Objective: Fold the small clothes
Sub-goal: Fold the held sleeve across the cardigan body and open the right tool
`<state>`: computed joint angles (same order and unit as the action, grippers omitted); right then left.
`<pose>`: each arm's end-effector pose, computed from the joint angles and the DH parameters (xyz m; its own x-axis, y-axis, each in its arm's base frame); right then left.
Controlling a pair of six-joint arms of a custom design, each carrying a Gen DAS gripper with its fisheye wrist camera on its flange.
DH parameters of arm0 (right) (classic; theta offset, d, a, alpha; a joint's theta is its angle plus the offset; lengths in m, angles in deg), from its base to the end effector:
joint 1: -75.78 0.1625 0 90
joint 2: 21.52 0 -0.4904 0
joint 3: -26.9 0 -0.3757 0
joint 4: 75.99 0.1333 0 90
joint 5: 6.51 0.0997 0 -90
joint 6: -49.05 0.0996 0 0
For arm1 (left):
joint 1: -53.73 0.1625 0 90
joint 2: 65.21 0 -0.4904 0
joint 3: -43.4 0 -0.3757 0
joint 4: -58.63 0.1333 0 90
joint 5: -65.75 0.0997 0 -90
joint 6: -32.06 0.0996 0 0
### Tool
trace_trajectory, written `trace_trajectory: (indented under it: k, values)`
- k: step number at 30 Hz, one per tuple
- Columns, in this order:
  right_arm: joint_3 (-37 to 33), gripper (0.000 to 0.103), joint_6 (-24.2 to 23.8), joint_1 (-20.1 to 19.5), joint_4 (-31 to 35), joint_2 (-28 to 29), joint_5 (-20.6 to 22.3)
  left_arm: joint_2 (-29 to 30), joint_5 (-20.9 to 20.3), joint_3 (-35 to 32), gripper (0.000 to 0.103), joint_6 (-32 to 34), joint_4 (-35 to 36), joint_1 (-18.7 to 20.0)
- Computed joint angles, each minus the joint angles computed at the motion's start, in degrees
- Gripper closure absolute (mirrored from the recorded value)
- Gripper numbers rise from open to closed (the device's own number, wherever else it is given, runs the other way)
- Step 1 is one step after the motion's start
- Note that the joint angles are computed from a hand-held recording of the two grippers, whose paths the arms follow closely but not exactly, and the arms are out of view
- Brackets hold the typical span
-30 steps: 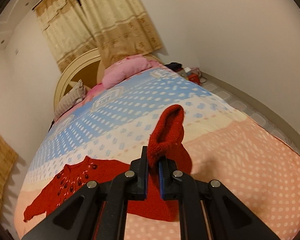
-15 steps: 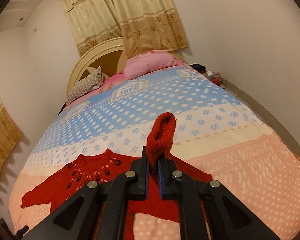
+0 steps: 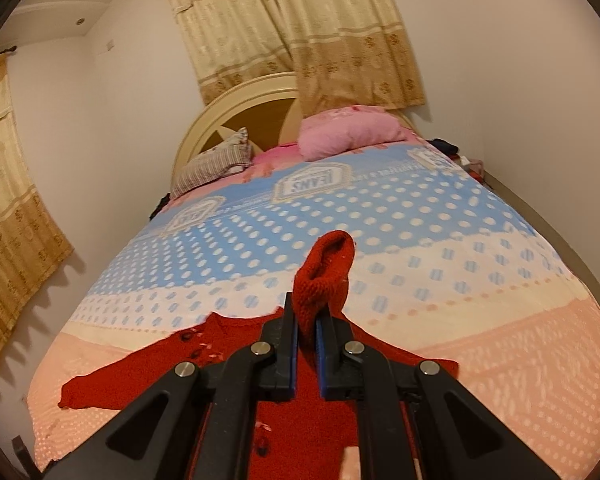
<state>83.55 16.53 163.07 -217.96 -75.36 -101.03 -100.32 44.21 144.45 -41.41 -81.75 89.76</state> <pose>0.0873 -0.8100 0.5505 -0.8539 -0.2612 0.4502 -0.5077 0.6082 -0.6102 -0.3851 -0.5595 0.0395 -0.7509 -0.4170 -0.5121 0.2081 0.5866 -0.7827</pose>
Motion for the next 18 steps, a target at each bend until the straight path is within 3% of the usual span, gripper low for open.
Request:
trace_trajectory:
  k: [18]
  values:
    - [8.8,0.096,-2.1,5.8,-4.1,4.3,2.0,-0.4,-0.5,0.6,0.0,-0.6,-0.1,0.5]
